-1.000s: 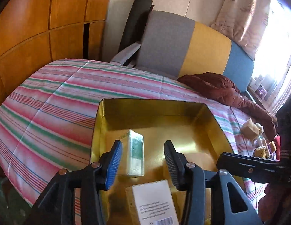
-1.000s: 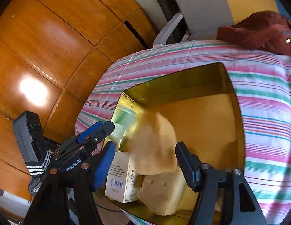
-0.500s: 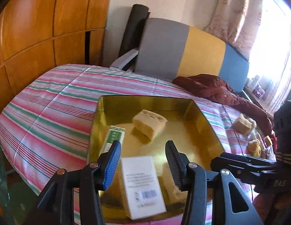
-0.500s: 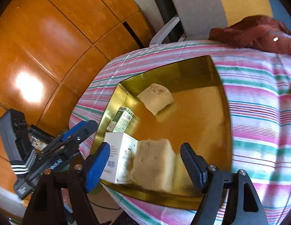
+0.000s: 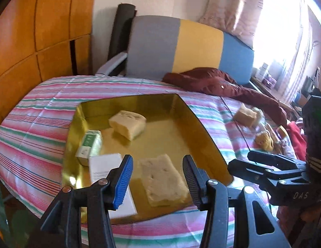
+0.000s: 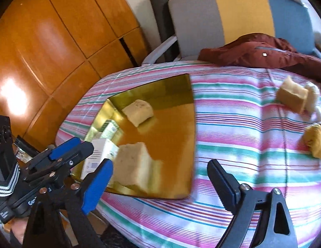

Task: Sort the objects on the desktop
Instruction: 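Carry both items into the gold tray and release them, then grasp the yellow knitted toy with the left tool while the right tool grasps the pink sock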

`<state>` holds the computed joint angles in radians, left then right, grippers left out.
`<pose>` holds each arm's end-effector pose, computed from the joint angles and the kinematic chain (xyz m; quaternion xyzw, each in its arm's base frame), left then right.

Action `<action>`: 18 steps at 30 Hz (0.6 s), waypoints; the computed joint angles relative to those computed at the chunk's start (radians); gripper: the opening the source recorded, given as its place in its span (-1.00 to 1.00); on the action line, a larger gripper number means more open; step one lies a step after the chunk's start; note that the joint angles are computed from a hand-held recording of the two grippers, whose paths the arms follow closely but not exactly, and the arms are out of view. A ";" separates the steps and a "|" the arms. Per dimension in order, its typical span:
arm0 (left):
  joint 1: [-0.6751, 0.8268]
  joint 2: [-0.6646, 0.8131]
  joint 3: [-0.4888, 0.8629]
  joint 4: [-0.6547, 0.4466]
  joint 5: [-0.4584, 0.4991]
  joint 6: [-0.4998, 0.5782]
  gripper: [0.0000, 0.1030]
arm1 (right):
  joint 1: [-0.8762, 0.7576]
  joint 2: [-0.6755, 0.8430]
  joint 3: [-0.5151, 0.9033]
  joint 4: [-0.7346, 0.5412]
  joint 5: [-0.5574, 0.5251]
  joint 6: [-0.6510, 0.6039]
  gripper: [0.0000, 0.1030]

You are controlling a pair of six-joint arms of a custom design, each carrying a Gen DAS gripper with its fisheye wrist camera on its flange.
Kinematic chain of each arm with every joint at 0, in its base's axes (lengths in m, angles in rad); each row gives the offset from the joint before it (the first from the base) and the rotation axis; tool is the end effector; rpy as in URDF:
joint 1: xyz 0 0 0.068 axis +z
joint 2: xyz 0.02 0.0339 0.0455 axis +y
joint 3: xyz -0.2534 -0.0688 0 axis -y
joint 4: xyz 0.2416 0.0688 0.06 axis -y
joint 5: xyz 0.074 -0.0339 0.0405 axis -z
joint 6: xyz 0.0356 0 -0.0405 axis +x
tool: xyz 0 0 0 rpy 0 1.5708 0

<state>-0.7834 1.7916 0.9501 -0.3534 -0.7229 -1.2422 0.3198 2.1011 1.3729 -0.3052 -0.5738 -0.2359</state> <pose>0.2421 -0.2079 0.1269 -0.2733 0.8798 0.0357 0.3872 0.3942 0.1509 0.1268 -0.3259 0.8686 0.2833 0.2430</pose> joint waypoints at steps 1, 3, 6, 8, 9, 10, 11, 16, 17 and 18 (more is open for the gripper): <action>-0.004 0.013 0.013 0.005 0.007 0.009 -0.02 | -0.007 0.000 -0.005 0.007 0.009 0.000 0.89; -0.009 0.042 0.043 0.009 0.019 0.027 -0.02 | -0.032 -0.004 -0.028 0.033 0.033 -0.004 0.95; -0.018 0.072 0.081 0.014 0.031 0.057 -0.02 | -0.063 0.005 -0.030 0.041 0.042 -0.002 0.99; -0.023 0.093 0.114 0.011 0.035 0.080 -0.02 | -0.096 0.021 -0.020 0.037 0.049 -0.006 0.99; -0.026 0.101 0.127 0.012 0.039 0.089 -0.02 | -0.105 0.023 -0.021 0.040 0.055 -0.006 0.99; -0.028 0.109 0.140 0.015 0.044 0.099 -0.02 | -0.118 0.031 -0.015 0.040 0.064 -0.006 0.99; -0.029 0.117 0.150 0.018 0.049 0.108 -0.02 | -0.131 0.039 -0.008 0.038 0.070 -0.006 0.99; -0.042 0.173 0.223 0.026 0.079 0.160 -0.02 | -0.209 0.081 0.036 0.015 0.109 -0.008 0.99; -0.043 0.184 0.237 0.029 0.089 0.170 -0.02 | -0.223 0.088 0.045 0.009 0.114 -0.007 0.99; -0.044 0.197 0.255 0.034 0.101 0.185 -0.02 | -0.239 0.098 0.057 0.003 0.122 -0.005 0.99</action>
